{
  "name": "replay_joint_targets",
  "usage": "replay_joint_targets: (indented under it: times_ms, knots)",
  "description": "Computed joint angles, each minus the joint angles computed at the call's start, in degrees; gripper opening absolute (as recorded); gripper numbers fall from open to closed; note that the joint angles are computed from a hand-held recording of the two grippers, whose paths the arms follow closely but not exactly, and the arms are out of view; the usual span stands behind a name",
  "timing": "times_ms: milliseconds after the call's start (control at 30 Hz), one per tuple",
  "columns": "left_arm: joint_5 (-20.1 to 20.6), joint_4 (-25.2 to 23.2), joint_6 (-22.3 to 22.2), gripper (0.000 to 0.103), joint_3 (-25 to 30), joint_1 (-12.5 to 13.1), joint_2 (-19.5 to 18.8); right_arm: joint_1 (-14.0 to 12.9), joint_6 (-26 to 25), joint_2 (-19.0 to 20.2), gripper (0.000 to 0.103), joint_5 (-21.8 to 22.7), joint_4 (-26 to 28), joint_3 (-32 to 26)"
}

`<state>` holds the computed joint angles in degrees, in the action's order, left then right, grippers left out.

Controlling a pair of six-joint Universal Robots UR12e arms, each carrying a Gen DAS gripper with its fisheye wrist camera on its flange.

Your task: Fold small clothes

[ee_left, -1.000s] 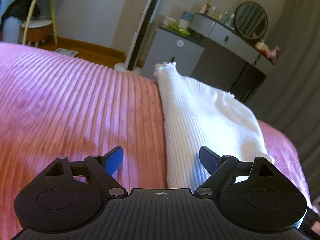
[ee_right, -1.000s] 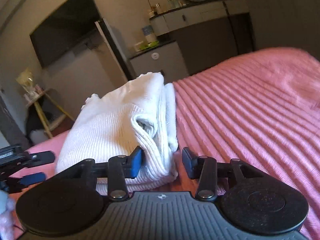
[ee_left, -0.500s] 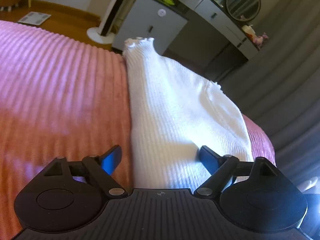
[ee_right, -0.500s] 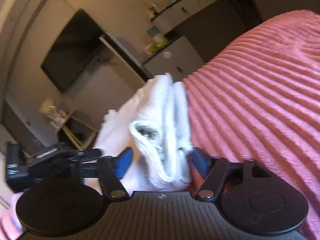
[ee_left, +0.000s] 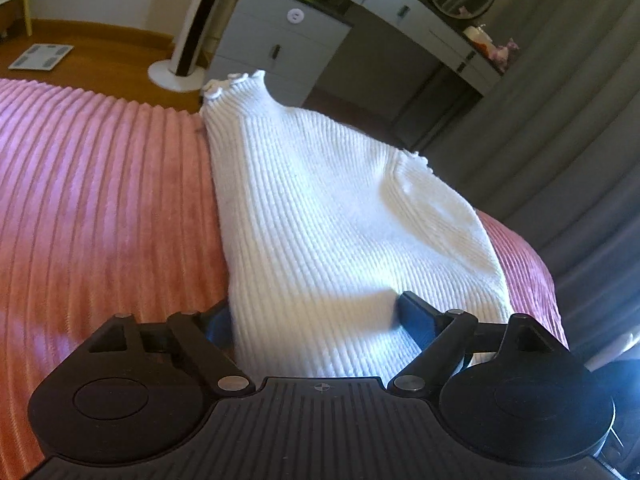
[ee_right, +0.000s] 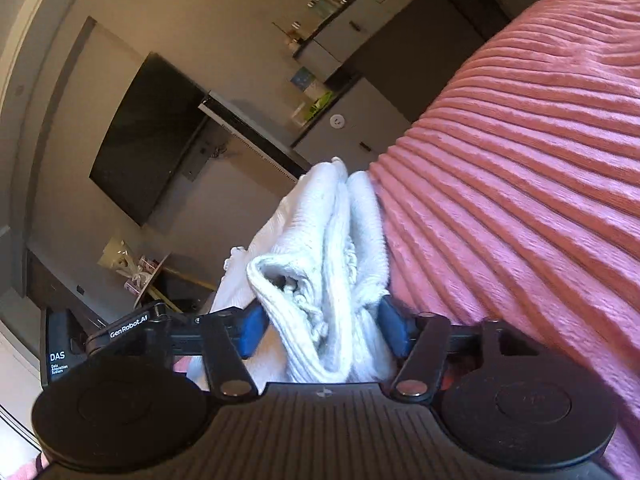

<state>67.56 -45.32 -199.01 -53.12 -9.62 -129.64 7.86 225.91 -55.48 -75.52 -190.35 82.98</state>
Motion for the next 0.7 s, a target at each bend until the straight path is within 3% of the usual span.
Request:
replay_joint_targets:
  times_ms: [133,200,267,333,433,600,700]
  knots:
    - [-0.25,-0.52,0.11,0.089,0.5,0.08,-0.24,0.31,-1.16,1.31,0.07,-0.47,0.36,-1.84]
    - [-0.39,-0.4,0.11,0.085,0.6,0.16,-0.33,0.32,-1.45,1.31,0.054,-1.03,0.46,-1.63]
    - [-0.3,0.21,-1.04,0.078,0.38,0.21,-0.24,-0.03,0.37,1.35,0.049,0.07,-0.44,-1.31]
    - [0.16,0.47,-1.37,0.061,0.45,0.12,-0.1,-0.17,1.27,1.34,0.046,0.73,-0.71,-1.32]
    - [1.12,0.68,-0.6,0.045,0.51,0.0,0.52,-0.05,2.39,1.23,0.043,1.6,-1.59,-1.38]
    - [1.72,3.52,2.52,0.042,-1.36,0.38,2.95,0.38,1.47,0.78,0.042,5.5,-2.77,-1.77]
    - [3.49,5.49,5.32,0.041,-5.62,0.97,6.65,1.08,-0.33,0.36,0.042,8.97,-2.0,-1.94]
